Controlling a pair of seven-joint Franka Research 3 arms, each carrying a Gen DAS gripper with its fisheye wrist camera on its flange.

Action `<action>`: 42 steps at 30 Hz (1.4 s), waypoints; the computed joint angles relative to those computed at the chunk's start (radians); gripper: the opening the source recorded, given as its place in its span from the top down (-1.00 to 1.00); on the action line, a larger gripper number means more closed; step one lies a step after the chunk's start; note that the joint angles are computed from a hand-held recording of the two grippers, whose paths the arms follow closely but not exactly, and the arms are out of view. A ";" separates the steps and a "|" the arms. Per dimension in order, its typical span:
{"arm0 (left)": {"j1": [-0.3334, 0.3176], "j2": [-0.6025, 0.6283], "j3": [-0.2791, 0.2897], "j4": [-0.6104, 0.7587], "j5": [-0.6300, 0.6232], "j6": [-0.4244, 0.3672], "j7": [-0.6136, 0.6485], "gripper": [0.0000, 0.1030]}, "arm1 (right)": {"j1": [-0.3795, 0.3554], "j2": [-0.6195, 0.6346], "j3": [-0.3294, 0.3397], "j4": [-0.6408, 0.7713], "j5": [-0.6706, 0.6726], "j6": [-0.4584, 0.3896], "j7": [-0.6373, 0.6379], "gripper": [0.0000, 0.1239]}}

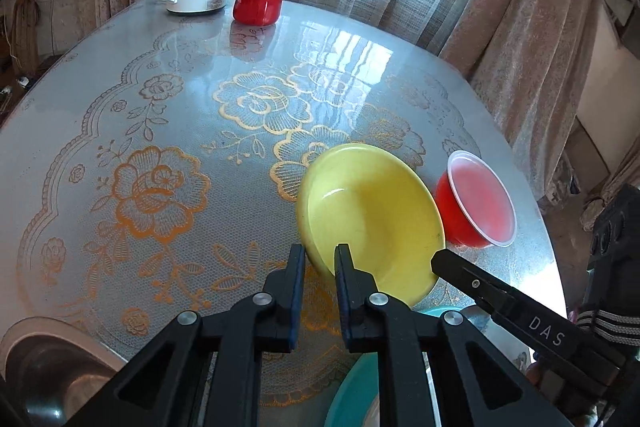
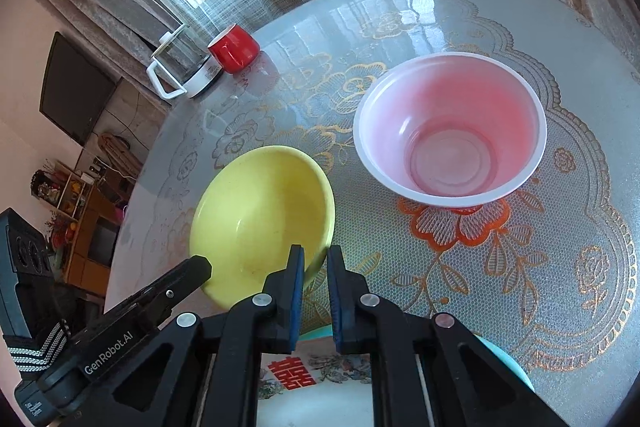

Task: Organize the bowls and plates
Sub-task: 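Grasp the yellow bowl rim with the left gripper and lift it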

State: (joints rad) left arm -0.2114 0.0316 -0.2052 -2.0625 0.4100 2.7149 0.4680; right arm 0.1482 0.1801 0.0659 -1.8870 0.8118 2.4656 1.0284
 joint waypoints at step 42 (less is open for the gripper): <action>0.080 -0.384 0.000 -0.366 0.055 0.074 -0.110 0.68 | 0.095 -0.147 -0.009 -0.141 0.032 -0.030 -0.109 0.67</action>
State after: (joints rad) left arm -0.1310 -0.3524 -0.2048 -2.4283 0.4645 2.7888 0.3577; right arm 0.2431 0.0327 0.0571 -2.0283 0.8434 2.4355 0.9190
